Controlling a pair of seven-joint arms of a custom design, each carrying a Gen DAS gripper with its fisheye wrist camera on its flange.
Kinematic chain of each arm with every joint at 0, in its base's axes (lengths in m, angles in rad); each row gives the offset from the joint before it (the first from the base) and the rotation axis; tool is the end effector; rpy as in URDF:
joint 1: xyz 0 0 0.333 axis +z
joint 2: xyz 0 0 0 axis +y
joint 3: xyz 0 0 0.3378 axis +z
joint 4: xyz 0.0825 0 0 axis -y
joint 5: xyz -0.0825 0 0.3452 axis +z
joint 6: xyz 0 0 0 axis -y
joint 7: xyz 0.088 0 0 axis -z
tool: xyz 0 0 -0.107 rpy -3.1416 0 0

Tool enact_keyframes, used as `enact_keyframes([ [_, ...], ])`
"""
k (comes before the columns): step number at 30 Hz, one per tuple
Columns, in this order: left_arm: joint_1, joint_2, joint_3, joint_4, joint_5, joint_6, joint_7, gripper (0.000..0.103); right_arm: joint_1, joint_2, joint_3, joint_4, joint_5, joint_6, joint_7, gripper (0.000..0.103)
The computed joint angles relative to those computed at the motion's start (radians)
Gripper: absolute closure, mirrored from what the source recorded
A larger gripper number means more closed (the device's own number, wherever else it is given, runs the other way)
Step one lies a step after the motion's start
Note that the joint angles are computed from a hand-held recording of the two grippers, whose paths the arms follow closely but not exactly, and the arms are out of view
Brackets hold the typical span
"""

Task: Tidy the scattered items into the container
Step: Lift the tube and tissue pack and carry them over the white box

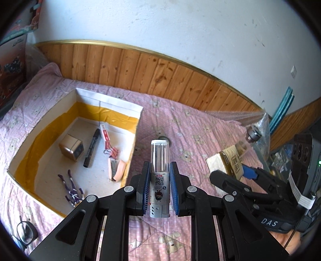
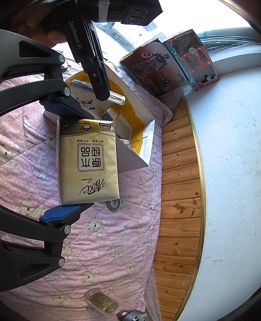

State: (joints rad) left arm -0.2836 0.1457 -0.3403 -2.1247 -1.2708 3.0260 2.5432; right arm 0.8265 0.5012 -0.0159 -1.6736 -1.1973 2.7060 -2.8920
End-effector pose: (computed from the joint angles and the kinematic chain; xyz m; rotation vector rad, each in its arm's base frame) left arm 0.4925 -0.2574 0.4390 -1.5724 2.2527 -1.2431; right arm 0.4461 0.5186 0.3955 -1.6294 1.6528 -0.5311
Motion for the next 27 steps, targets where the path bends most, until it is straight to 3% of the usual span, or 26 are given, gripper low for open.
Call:
enact_keyframes([
  [15,0.054,-0.009,0.046,0.033,-0.072,-0.054,0.038,0.084,0.033,0.086,-0.028,0.135,0.052,0.030,-0.092,0.028],
  [27,0.098,0.018,0.065,0.052,-0.050,-0.079,0.020,0.084,0.086,0.189,-0.063,0.293,0.155,0.033,-0.238,0.028],
])
